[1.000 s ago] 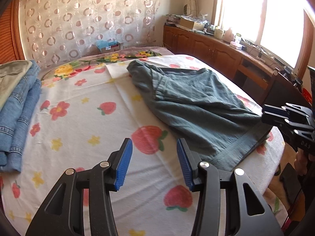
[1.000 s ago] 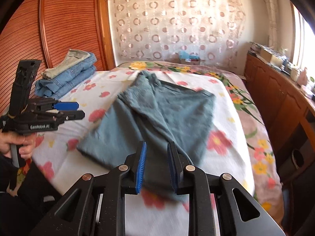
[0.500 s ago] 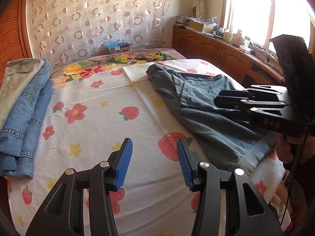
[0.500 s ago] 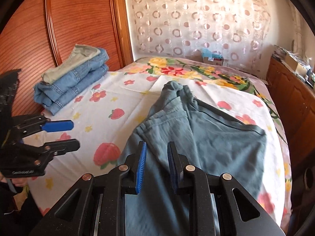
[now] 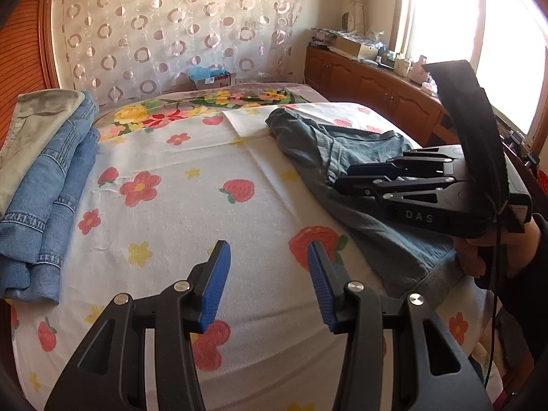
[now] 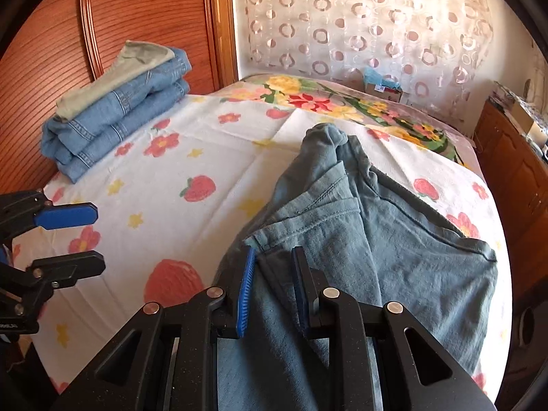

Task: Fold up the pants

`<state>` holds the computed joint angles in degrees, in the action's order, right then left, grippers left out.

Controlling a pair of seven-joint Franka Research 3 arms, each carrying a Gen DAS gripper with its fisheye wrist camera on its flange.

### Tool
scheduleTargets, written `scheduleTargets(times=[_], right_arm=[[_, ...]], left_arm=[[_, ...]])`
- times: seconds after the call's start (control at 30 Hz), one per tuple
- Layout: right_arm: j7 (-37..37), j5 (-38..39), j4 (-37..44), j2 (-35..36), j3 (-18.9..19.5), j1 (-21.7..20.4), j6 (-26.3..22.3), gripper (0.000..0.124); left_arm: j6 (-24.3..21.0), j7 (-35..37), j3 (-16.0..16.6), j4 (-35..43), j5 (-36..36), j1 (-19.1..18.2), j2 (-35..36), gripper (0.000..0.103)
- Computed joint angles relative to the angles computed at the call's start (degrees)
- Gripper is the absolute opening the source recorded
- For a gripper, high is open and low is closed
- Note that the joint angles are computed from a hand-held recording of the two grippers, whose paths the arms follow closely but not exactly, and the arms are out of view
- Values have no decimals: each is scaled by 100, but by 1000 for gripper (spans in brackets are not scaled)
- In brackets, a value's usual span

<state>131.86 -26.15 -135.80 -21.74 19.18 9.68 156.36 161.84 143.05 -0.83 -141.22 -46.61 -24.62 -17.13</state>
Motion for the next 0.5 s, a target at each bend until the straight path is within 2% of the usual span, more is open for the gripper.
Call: scheduleTargets(times=[0.07, 0.1, 0.2, 0.33, 0.5], right_arm=[[-29, 5, 48, 35, 0, 14, -81, 19], [-54, 19, 70, 43, -15, 35, -123, 6], [-41, -44, 50, -16, -21, 32, -96, 3], [109, -31, -220, -397, -27, -96, 242, 2], [92, 95, -407, -845, 78, -420, 205, 2]], left_arm=[[3, 19, 2, -16, -18, -8, -13, 48], [1, 30, 7, -26, -25, -10, -26, 48], [-3, 66, 15, -49, -66, -41, -55, 48], [5, 107, 10, -60, -88, -69, -56, 48], [-16, 83, -12, -71, -87, -77, -66, 48]])
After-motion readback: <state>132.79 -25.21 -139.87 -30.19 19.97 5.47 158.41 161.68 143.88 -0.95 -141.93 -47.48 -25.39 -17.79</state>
